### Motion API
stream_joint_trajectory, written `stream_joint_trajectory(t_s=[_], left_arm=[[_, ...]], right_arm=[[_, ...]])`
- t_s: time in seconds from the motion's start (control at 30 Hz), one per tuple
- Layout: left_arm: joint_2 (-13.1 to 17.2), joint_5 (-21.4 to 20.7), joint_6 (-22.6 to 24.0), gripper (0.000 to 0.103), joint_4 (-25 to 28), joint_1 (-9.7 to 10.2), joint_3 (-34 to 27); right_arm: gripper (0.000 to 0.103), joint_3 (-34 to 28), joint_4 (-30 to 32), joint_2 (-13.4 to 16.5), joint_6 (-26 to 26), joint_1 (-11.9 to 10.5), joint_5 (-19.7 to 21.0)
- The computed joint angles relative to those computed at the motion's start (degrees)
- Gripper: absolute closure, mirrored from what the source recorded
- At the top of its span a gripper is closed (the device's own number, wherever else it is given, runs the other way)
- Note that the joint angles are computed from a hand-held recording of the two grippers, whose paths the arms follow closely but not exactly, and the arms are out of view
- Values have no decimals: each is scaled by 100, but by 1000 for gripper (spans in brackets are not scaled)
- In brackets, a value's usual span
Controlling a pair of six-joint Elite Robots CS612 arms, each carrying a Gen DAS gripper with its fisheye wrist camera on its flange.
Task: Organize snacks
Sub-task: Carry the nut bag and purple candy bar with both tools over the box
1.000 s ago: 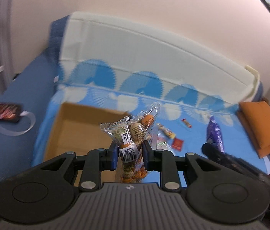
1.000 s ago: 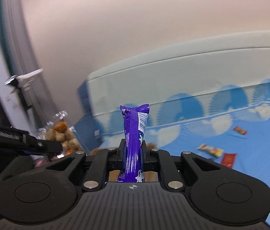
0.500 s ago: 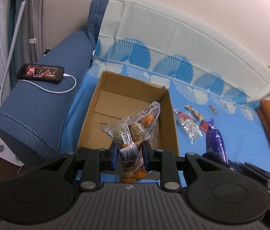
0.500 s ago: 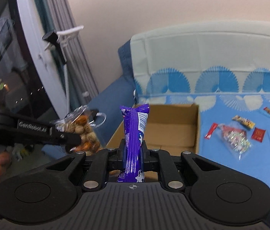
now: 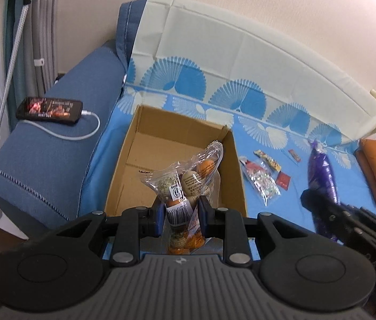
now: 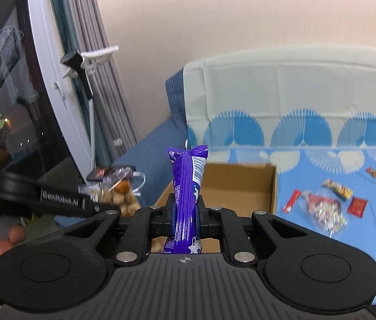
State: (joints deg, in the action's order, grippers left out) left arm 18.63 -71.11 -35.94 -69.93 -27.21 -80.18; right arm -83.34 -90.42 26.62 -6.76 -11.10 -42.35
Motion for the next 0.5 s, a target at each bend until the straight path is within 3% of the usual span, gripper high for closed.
stream_joint_trajectory(t_s=[0.1,0.2,0.5], left_arm=[[-10,34,-17,75,-53,-20,23],[-22,25,-29,75,-12,-31,62],[-125,-77,13,75,2,56,465]], right_arm=[[89,-4,-136,23,29,0,10],[89,-10,125,35,-285,34,-83],[89,236,555,-29,-393,96,-237]])
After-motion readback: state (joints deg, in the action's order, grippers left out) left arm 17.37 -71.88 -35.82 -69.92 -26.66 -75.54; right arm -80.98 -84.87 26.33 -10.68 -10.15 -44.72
